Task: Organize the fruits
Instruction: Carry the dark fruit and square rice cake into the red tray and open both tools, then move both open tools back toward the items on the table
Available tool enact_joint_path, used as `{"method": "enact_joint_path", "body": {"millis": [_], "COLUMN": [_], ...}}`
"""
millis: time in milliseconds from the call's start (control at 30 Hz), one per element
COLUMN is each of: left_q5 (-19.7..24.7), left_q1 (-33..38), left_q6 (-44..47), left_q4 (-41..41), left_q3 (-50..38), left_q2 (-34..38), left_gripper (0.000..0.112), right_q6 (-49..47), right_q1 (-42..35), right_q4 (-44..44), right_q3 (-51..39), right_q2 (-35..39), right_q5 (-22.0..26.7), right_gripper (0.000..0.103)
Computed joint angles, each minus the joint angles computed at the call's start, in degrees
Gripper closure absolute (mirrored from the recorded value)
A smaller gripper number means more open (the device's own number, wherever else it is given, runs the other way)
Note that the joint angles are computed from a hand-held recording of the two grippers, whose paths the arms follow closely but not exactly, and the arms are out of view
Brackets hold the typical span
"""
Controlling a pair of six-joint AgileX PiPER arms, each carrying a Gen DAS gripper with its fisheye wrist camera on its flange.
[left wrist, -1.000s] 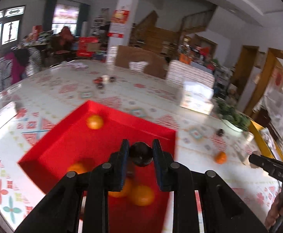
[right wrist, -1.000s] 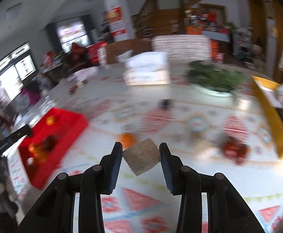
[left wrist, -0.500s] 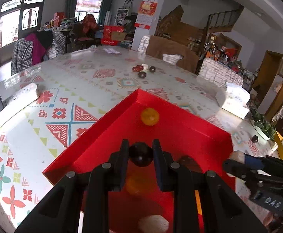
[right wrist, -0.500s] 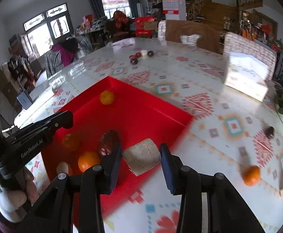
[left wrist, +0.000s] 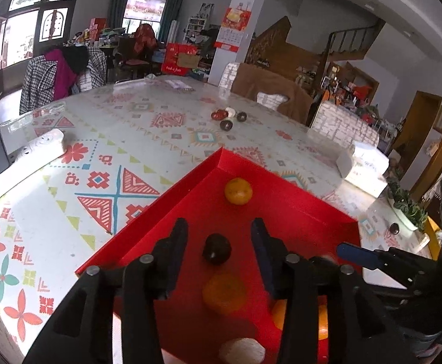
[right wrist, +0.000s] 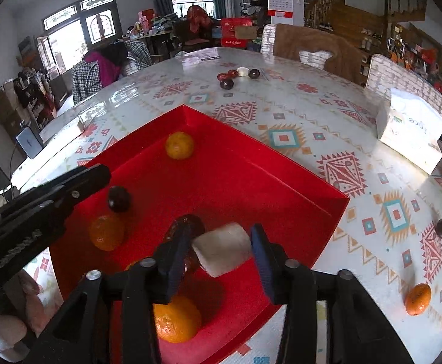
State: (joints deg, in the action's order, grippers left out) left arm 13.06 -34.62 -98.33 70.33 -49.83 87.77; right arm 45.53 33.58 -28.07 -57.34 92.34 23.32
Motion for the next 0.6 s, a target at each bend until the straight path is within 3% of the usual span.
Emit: {"method": "enact_joint_path", "body": {"millis": [200,300,400,467,600], "left_q5": [4.5,9.9,19.9,26.8,35.7], "left_q1": [-3.5,-7.5,-14.4,-20.0,-30.0], "left_q6": [-0.3,0.6,1.9,1.2,1.4], "left_q4": [-0.7,-1.6,-1.8,0.5,3.0], "left_q3": [0.9,0.3,-2.4,-4.2,-7.6], "left_q2": [-4.2,-5.9,-5.7,-4.8,-2.3], "left_gripper": [0.058,0.055,0.043,0.028,0.026], "right_q6": [6.5,9.4,9.6,7.8,2.2], "right_q1": [2.2,2.0,-0.1,-2.5,-8.1], "right_q4": [-7.3,-10.2,-9.8,-7.8,-2.0], "right_q3": [2.5,5.0,8.6,11.3,16.7], "right_q2": [-4.0,-7.6,-12.1,-15.4,-21.8], "right_q5": [1.0,1.5,0.7,0.1,-1.1], "right_gripper": [0.045,0.043,0.039,0.039,0.039]}}
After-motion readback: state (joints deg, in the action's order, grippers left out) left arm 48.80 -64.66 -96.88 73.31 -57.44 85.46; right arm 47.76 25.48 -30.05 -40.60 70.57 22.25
